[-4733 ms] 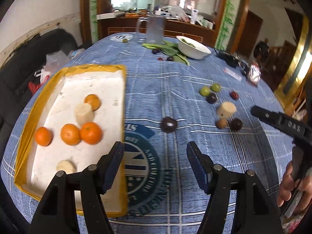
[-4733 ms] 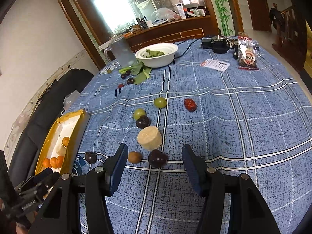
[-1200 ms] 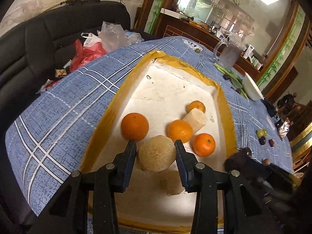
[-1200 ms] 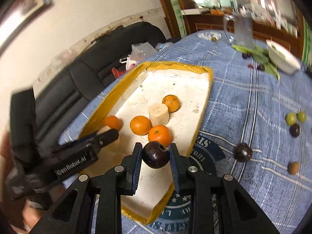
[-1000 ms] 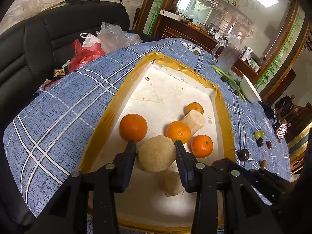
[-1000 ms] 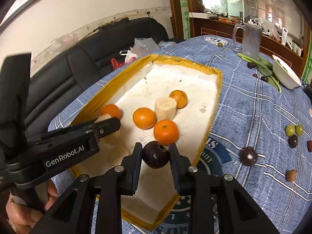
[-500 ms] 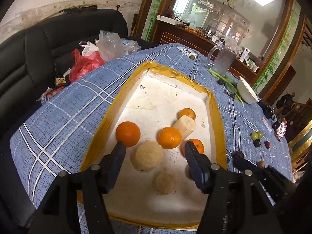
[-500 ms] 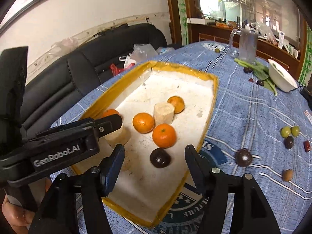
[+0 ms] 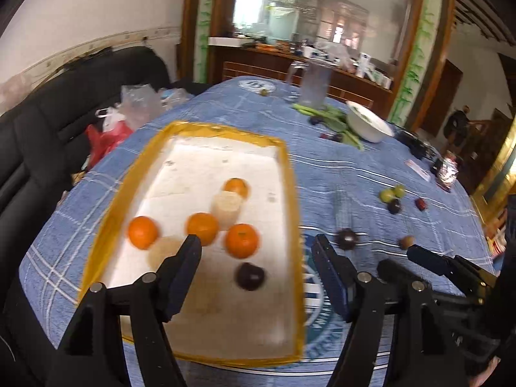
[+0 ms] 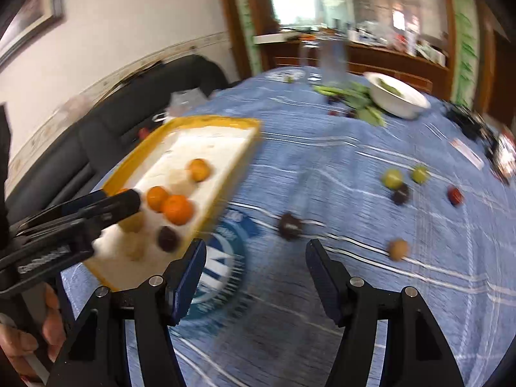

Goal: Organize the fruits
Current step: 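Move both open tools back toward the dark plums on the cloth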

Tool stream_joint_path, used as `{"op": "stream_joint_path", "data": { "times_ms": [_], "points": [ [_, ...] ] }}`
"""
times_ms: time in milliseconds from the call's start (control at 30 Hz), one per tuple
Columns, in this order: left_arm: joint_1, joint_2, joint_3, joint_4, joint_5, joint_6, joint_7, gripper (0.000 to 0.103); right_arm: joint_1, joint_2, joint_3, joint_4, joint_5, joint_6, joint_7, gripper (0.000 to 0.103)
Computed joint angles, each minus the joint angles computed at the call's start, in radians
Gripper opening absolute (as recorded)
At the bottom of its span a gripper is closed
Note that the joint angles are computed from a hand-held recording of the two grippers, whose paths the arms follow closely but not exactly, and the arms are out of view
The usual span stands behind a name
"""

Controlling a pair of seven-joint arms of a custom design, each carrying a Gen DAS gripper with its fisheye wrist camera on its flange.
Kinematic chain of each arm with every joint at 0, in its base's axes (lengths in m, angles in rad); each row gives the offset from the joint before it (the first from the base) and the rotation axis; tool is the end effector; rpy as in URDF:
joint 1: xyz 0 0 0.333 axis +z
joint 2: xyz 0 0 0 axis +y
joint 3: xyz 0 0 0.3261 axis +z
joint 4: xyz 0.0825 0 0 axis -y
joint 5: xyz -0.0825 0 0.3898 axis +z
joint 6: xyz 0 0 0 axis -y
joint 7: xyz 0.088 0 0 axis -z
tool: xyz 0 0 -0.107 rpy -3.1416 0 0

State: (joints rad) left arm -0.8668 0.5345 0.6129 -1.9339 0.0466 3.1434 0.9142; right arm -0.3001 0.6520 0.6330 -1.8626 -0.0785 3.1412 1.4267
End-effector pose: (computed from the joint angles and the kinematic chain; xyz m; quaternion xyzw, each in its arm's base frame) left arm 0.6437 -0.2235 0.3448 -0.7031 0.5938 -0.3045 0.2455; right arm 0.6772 0.1723 0.3135 -0.7441 0.5433 -0.1255 0.3681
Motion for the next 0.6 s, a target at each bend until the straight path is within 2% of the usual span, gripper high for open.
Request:
{"op": "stream_joint_path", "data": {
  "times_ms": [33, 100, 133, 267, 333, 367, 433, 500, 600],
  "points": [
    [0.026, -0.001, -0.034, 0.014, 0.000, -0.001, 0.014, 0.071, -0.012, -0.013, -0.009, -0.016, 0.012, 0.010, 0.014, 0.069],
    [0.115, -0.004, -0.150, 0.055, -0.009, 0.006, 0.056, 0.071, -0.030, -0.037, -0.028, -0.044, 0.027, 0.029, 0.047, 0.068],
    [0.146, 0.001, -0.189, 0.074, -0.015, 0.007, 0.070, 0.071, -0.041, -0.053, -0.036, -0.064, 0.030, 0.041, 0.065, 0.068],
    [0.288, 0.067, -0.401, 0.231, -0.040, -0.016, 0.159, 0.072, -0.106, -0.128, -0.057, -0.160, 0.016, 0.099, 0.139, 0.068],
    [0.300, 0.106, -0.443, 0.295, -0.044, -0.022, 0.188, 0.072, -0.088, -0.187, -0.126, -0.212, 0.009, 0.125, 0.182, 0.068],
    [0.301, 0.128, -0.459, 0.330, -0.046, -0.033, 0.200, 0.072, -0.067, -0.222, -0.179, -0.243, 0.009, 0.137, 0.204, 0.068],
    [0.340, 0.172, -0.540, 0.406, -0.054, -0.076, 0.248, 0.071, -0.065, -0.255, -0.223, -0.279, -0.002, 0.146, 0.237, 0.070],
    [0.378, 0.213, -0.618, 0.477, -0.063, -0.126, 0.300, 0.071, -0.104, -0.277, -0.224, -0.315, -0.013, 0.152, 0.274, 0.071],
    [0.380, 0.257, -0.651, 0.558, -0.064, -0.184, 0.331, 0.071, -0.176, -0.284, -0.199, -0.333, -0.037, 0.135, 0.323, 0.071]
  ]
}}
